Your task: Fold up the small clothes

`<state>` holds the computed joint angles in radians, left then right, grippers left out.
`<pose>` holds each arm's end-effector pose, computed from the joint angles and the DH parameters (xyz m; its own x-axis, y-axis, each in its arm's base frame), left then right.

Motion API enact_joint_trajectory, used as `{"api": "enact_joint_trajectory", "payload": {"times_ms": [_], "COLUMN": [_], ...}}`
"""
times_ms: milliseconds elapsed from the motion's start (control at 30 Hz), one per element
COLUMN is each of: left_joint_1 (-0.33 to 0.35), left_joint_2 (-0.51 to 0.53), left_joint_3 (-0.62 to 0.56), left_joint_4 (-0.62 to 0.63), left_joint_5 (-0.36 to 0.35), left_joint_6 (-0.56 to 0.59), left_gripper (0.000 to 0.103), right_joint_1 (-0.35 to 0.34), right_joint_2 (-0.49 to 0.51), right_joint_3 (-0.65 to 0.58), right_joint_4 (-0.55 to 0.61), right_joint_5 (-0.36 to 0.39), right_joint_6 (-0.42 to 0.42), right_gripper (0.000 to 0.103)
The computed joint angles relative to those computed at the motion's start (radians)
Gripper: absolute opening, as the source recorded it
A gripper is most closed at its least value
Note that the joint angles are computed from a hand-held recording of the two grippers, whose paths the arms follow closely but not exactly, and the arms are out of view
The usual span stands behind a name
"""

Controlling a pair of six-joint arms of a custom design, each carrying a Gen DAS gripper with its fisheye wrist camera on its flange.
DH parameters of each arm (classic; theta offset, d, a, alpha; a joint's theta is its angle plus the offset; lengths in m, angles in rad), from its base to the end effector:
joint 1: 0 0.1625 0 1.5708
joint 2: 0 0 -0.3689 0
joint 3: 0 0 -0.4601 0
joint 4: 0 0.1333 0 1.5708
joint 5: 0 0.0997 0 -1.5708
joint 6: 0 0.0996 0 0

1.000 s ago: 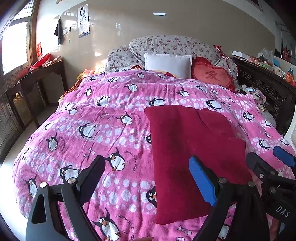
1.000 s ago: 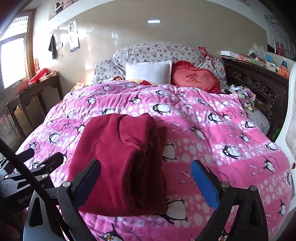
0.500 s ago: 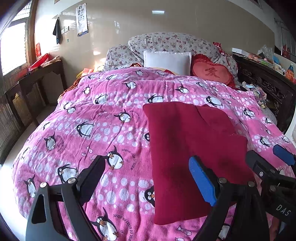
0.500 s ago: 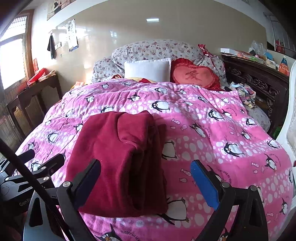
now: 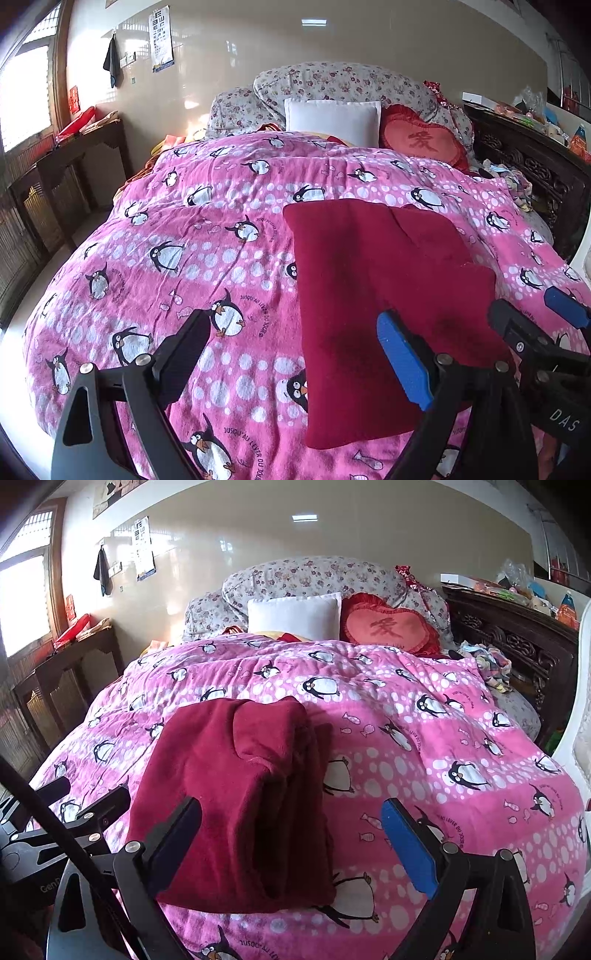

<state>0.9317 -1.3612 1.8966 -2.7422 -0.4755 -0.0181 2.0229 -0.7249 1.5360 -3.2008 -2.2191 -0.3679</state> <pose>-0.1677 -0.5977 0.3111 -0.6910 -0.1625 -0.7044 0.4674 0.6429 -0.6068 0.3800 -0.6149 0.0921 -0.7415 -0.1757 0.6475 -0.6056 0.5907 -0.5332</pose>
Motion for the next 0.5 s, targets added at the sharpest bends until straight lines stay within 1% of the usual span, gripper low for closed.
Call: {"api": "enact_joint_trajectory", "payload": {"times_ms": [267,500], "left_joint_1": [0.007,0.007], "left_joint_2": [-0.002,0.004], "left_joint_3": [-0.004,-0.006], "left_joint_4": [0.019,0.005], "left_joint_5": [-0.011,-0.011], "left_joint_6": [-0.006,0.01], "left_gripper": [0.091,0.091], "right_joint_1": [-0.002,-0.001], "right_joint_2": [0.0,0.008], "right_joint_3": [0.0,-0.008], "right_joint_4": [0.002,0.006], "right_joint_5": [0.002,0.0], "right_joint_6": [0.0,-0.006], "right_gripper": [0.099,0.099]}}
